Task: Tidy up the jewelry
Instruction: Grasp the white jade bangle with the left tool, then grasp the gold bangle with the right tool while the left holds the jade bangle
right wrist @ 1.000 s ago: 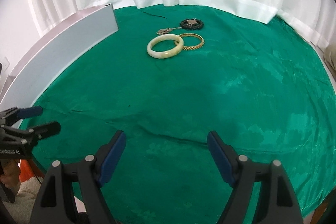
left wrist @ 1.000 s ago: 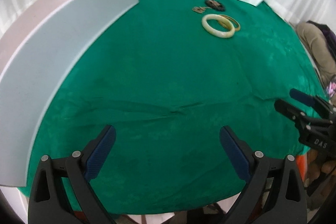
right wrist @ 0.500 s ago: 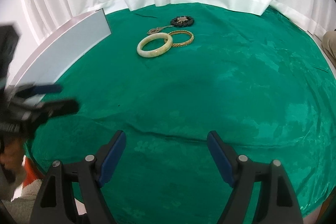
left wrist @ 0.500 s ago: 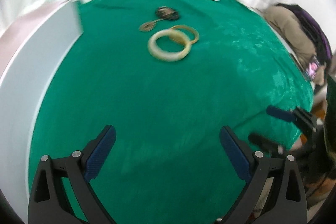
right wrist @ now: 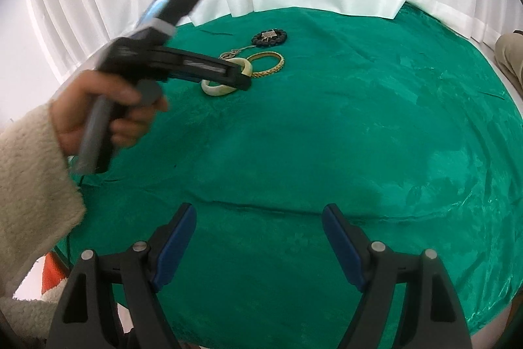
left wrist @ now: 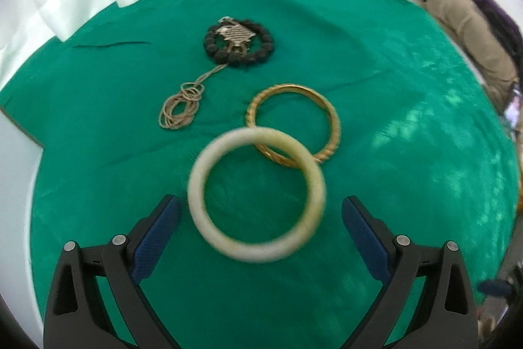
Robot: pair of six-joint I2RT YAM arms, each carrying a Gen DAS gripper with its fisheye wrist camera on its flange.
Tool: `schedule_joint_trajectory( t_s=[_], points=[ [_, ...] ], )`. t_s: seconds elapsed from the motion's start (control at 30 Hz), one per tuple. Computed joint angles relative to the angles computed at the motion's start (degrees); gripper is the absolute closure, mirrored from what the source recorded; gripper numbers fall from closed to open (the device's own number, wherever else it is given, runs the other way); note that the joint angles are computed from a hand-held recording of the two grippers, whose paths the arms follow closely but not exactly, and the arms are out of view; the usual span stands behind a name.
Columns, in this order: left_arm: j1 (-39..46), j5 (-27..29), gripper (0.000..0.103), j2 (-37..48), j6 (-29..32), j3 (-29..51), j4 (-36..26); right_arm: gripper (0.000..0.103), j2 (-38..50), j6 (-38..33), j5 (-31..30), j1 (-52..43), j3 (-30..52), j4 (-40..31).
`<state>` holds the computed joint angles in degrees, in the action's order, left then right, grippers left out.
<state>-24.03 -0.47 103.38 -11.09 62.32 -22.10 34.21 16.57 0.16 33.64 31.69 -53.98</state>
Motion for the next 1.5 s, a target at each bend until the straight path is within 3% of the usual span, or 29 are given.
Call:
schedule_joint_trajectory(
  t_s=[0.13, 0.2, 0.47, 0.7, 0.83, 1.0, 1.13, 1.17, 1.2, 1.47, 1.5],
  points=[
    [-0.8, -2.5, 0.009, 0.2, 0.9, -0.1, 0.8, 0.022, -0.9, -0.6, -0.3, -0.9, -0.1, -0.3],
    [-1.1, -3.2, 0.021, -0.5, 1.4, -0.9, 1.5, 0.022, -1.0, -1.4, -1.0, -2.1, -0.3, 0.0],
    [-1.5, -5.6, 0.021, -5.8, -0.4, -6.6, 3.3, 0.022, -1.4, -2.3, -2.8, -4.1, -1.1, 0.1],
    [1.8, -4.7, 0.021, -19.0, -4.1, -16.5, 0.3, 0.022, -1.0, -2.2, -3.3, -5.0, -0.8, 0.1],
    [6.9, -3.5, 0.021, -29.9, -5.2, -23.7, -4.2, 0.022, 2.7, -7.9, -9.5, -11.4, 1.7, 0.7],
    [13.2, -3.6, 0.021, -42.4, -3.5, -30.1, -10.6, 0.022, 19.5, -16.1, -21.3, -25.8, 11.3, 7.4],
    [16.9, -2.7, 0.021, -49.3, -2.4, -32.6, -14.0, 0.024, 41.6, -14.8, -23.6, -24.9, 22.9, 12.3],
    [17.2, -2.6, 0.021, -49.9, -2.4, -32.7, -14.5, 0.042, 47.6, -15.0, -23.8, -22.6, 26.8, 13.1],
    [17.8, -2.2, 0.021, -50.9, -1.9, -32.8, -15.2, 0.062, 51.0, -15.3, -22.8, -20.7, 29.1, 13.6],
    [19.8, -0.5, 0.021, -55.0, -2.0, -32.2, -18.5, 0.065, 72.0, -19.6, -6.9, -5.7, 44.3, 16.0],
    [20.2, -0.2, 0.021, -55.4, -1.8, -32.2, -18.9, 0.071, 73.2, -19.8, -5.5, -5.0, 44.8, 16.0]
  ],
)
